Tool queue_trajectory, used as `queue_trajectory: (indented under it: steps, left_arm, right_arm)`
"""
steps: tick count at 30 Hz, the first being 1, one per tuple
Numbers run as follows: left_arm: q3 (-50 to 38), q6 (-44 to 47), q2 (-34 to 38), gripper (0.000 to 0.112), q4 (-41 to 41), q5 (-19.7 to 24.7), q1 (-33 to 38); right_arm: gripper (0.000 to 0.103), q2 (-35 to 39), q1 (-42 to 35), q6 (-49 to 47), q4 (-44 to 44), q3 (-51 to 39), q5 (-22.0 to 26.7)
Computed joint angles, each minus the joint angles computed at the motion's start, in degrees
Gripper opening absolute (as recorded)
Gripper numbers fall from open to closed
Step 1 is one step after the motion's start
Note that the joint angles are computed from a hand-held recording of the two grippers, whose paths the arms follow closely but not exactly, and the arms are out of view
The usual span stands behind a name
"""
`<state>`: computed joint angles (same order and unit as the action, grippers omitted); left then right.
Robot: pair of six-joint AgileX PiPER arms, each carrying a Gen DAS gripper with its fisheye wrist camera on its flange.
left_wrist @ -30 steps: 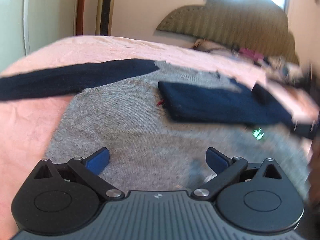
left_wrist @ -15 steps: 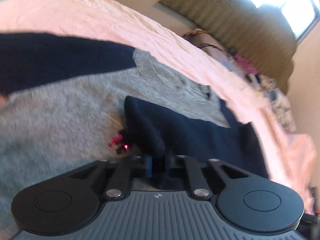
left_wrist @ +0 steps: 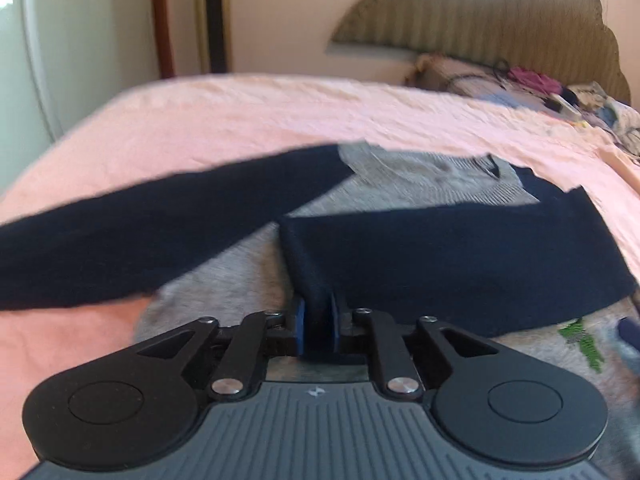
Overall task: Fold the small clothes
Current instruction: 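Lay the navy sleeve over the body with right gripper while left grasps other sleeve, then lift the navy sleeve with the left gripper and fold it over the body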
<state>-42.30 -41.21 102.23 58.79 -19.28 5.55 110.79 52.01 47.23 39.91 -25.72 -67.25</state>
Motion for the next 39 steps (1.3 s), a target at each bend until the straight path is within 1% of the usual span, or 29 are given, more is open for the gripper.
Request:
queue_trajectory:
  steps: [1,2,3,4,5,6,7,8,9,10,11,13,14,15,16,18,20,22,23,25,29,30,32,33,35,36,37,38,39]
  left_arm:
    - [1.6,3.2,-1.6,0.02,-3.6,-0.6,0.6]
    - [3.0,4.2,-2.6,0.023,-5.0,-3.4,1.9]
    - [4.0,3.2,-2.9,0.024,-4.0,-8.2,3.9]
    - [4.2,1.0,-2.9,0.031,-1.8,-11.9,5.3]
    - [3.8,-0.7,-2.3,0.048,-0.4,-14.6,5.8]
    - [2.6,-3.8,-1.2,0.059,2.7,-16.4,5.9]
    - [0.7,-7.8,0.4,0.075,6.7,-17.8,5.5]
    - [-2.0,-13.3,2.3,0.077,12.0,-17.8,4.8]
    - [-5.0,-19.0,4.4,0.077,16.2,-15.6,3.4]
    - [-7.1,-22.6,6.5,0.075,18.0,-12.6,2.1]
    - [-8.4,-24.0,8.4,0.075,17.6,-12.0,1.9]
    - [-8.4,-19.8,9.7,0.075,16.7,-14.4,3.1]
    - [-8.3,-17.7,10.1,0.075,16.5,-15.6,3.8]
    - [-8.5,-17.0,10.5,0.075,17.4,-16.4,4.3]
    - [-9.1,-17.4,10.8,0.075,19.1,-17.2,4.9]
    - [-9.1,-18.8,10.3,0.075,20.9,-18.8,6.9]
    - [-7.3,-18.0,8.9,0.075,18.8,-22.1,11.8]
    - [-7.1,-18.7,9.1,0.076,17.1,-27.0,19.1]
    - [-8.3,-22.1,9.2,0.076,17.7,-27.4,22.3]
    - [-14.1,-33.5,11.3,0.076,20.2,-25.7,28.7]
    - [-28.4,-56.4,20.6,0.076,22.2,-18.2,37.0]
    - [-31.8,-62.1,23.1,0.076,23.7,-18.1,38.7]
    - [-38.2,-73.6,27.1,0.076,28.0,-21.9,41.7]
    - [-40.8,-77.0,28.4,0.076,29.8,-22.5,42.1]
    - [-42.9,-77.0,29.2,0.072,30.3,-20.5,40.6]
    - [-43.5,-75.2,29.2,0.064,30.4,-17.5,39.0]
    - [-44.9,-74.5,29.7,0.028,32.8,-14.4,37.5]
    - [-45.6,-73.9,30.2,0.005,34.4,-10.9,35.5]
    - [-45.2,-72.1,29.9,0.005,33.7,-9.0,34.4]
  right_arm:
    - [0.09,-1.0,1.0,-2.5,2.6,-0.4,1.0]
    - [0.09,-2.6,2.5,-7.2,6.7,-1.1,2.0]
    - [0.09,-4.6,3.3,-12.5,9.6,-1.6,2.1]
    - [0.092,-6.6,3.0,-16.4,10.3,-1.8,1.4]
    - [0.094,-8.8,1.4,-19.7,9.4,-2.2,2.1]
    - [0.102,-10.5,-1.0,-22.6,8.1,-3.3,4.2]
    - [0.103,-12.1,-4.7,-25.5,5.9,-5.1,8.0]
    - [0.103,-12.4,-9.3,-28.2,3.1,-8.0,13.5]
    - [0.103,-11.5,-13.1,-31.6,2.7,-11.5,19.2]
    - [0.103,-9.5,-16.2,-36.3,4.5,-15.4,24.3]
    - [0.103,-7.3,-18.3,-42.0,8.6,-19.0,28.4]
    - [0.098,-2.4,-22.6,-53.2,17.6,-25.5,37.2]
    - [0.097,0.1,-23.9,-56.4,20.2,-27.0,39.1]
    - [0.097,0.8,-23.5,-58.7,20.5,-27.2,38.7]
    - [0.1,1.7,-22.8,-58.7,18.5,-26.5,36.8]
    - [0.102,2.3,-22.2,-57.8,17.4,-26.4,36.1]
    - [0.103,2.6,-22.1,-58.3,17.5,-26.5,36.0]
    - [0.103,2.4,-21.8,-58.0,17.3,-26.2,35.7]
    - [0.103,2.3,-21.9,-57.5,16.9,-26.1,35.7]
    - [0.103,2.2,-22.1,-56.6,16.0,-26.0,35.8]
    - [0.103,1.9,-22.2,-54.8,14.7,-25.4,35.4]
    - [0.103,1.9,-22.2,-53.8,14.0,-25.2,35.0]
    - [0.103,1.9,-22.3,-51.9,12.8,-24.8,34.5]
    - [0.103,1.9,-22.2,-51.3,12.4,-24.7,34.4]
    - [0.103,1.9,-22.2,-51.3,12.5,-24.6,34.3]
    - [0.103,1.9,-22.2,-51.5,12.5,-24.6,34.3]
    - [0.103,1.8,-22.2,-51.8,12.8,-24.6,34.4]
    - [0.103,1.8,-22.2,-52.0,13.0,-24.6,34.4]
    - [0.103,1.7,-22.2,-52.0,13.0,-24.6,34.4]
